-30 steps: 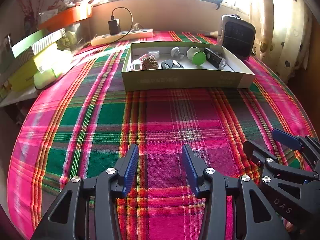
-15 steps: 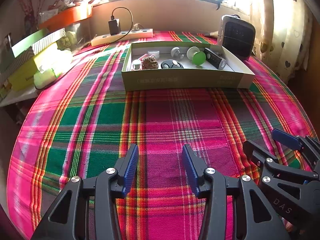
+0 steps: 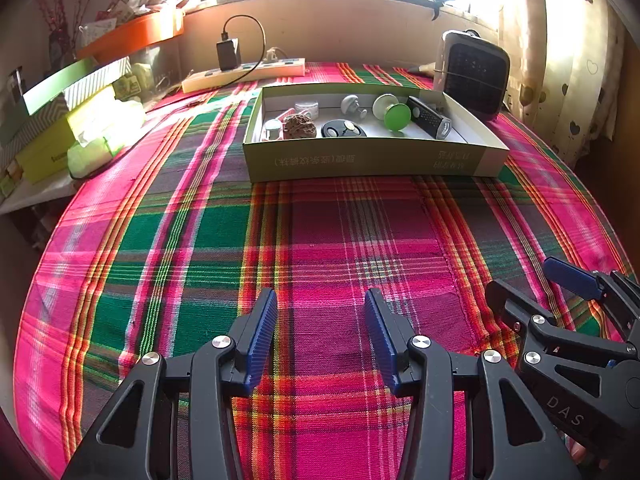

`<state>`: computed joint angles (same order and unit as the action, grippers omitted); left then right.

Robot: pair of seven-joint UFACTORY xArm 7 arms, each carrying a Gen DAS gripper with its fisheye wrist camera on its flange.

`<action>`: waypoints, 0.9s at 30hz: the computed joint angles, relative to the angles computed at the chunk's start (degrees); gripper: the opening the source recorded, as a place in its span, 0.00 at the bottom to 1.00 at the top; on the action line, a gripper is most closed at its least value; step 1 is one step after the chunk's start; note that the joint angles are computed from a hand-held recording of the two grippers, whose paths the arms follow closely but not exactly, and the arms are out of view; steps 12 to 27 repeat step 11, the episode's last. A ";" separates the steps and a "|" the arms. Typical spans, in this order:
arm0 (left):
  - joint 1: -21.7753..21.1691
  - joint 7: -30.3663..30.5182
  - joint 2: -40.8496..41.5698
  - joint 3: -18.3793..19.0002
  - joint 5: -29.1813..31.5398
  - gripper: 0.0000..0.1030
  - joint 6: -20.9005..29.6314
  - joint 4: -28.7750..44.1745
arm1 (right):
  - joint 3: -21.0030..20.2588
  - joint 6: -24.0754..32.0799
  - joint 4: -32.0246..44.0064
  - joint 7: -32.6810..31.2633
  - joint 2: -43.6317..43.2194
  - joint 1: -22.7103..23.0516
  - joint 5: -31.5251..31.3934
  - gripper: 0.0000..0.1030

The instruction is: Organize objects

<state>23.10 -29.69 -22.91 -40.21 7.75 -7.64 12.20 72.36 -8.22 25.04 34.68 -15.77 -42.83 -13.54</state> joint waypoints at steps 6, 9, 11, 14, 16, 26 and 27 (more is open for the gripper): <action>0.07 0.08 -0.02 -0.10 -0.09 0.43 -0.04 -0.04 | 0.11 -0.03 0.00 -0.06 0.01 -0.09 0.09 0.66; -0.03 0.12 0.03 0.00 -0.14 0.43 -0.12 -0.07 | 0.12 -0.06 -0.02 -0.07 0.01 -0.08 0.11 0.66; -0.06 0.18 0.06 0.03 -0.20 0.43 -0.15 -0.08 | 0.12 -0.06 -0.02 -0.08 0.01 -0.08 0.13 0.66; -0.06 0.18 0.06 0.03 -0.20 0.43 -0.15 -0.08 | 0.12 -0.06 -0.02 -0.08 0.01 -0.08 0.13 0.66; -0.06 0.18 0.06 0.03 -0.20 0.43 -0.15 -0.08 | 0.12 -0.06 -0.02 -0.08 0.01 -0.08 0.13 0.66; -0.06 0.18 0.06 0.03 -0.20 0.43 -0.15 -0.08 | 0.12 -0.06 -0.02 -0.08 0.01 -0.08 0.13 0.66; -0.06 0.18 0.06 0.03 -0.20 0.43 -0.15 -0.08 | 0.12 -0.06 -0.02 -0.08 0.01 -0.08 0.13 0.66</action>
